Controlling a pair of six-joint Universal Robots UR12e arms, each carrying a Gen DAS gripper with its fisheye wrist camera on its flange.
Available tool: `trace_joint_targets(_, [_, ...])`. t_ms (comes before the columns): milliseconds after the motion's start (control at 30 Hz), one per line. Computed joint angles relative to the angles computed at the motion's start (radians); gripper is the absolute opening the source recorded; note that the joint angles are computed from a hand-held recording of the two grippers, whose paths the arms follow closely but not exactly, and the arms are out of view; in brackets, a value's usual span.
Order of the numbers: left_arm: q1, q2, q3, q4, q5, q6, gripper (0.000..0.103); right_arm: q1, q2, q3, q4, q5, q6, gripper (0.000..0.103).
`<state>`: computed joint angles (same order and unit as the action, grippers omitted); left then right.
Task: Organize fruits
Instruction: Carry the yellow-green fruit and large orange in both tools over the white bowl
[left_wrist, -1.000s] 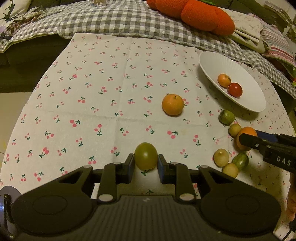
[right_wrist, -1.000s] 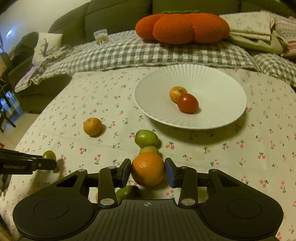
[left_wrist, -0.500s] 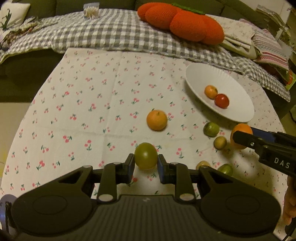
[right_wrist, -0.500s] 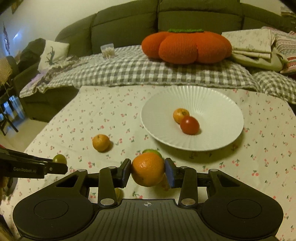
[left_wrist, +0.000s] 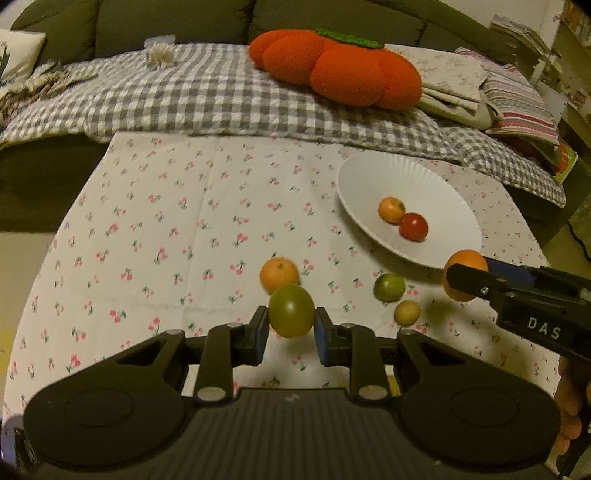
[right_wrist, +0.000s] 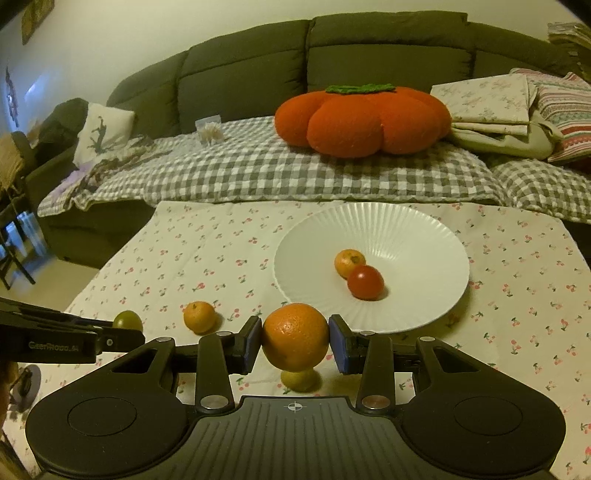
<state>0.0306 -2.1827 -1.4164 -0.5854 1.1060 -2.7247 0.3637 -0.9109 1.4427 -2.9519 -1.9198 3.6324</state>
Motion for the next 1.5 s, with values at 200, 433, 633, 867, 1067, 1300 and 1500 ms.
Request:
trace_joint_targets(200, [-0.006,0.001,0.009,0.02,-0.014,-0.001,0.024,-0.001,-0.004,0.006,-0.016,-0.018,0.004,0.038])
trace_joint_targets(433, [-0.016,0.001,0.008,0.015,-0.033,0.022,0.024,-0.004,-0.005,0.014,-0.016,-0.024,0.013,0.038])
trace_joint_targets(633, [-0.018,-0.003,0.011,0.027,-0.053,0.017,0.024,-0.007,-0.008,0.019,-0.026,-0.031,0.016,0.038])
trace_joint_targets(867, [-0.029,-0.015,0.021,0.053,-0.075,0.051,0.024,-0.016,-0.007,0.019,-0.017,-0.043,0.035,0.038])
trace_joint_targets(1067, [-0.038,-0.032,0.034,0.081,-0.104,0.063,0.024,-0.028,-0.01,0.025,-0.009,-0.051,0.065,0.038])
trace_joint_targets(1300, [-0.055,-0.055,0.051,0.115,-0.136,0.095,0.024,-0.049,-0.016,0.033,-0.001,-0.043,0.108,0.038])
trace_joint_targets(1500, [-0.073,-0.081,0.078,0.109,-0.157,0.134,0.024,-0.067,-0.013,0.031,0.016,-0.038,0.131,0.038])
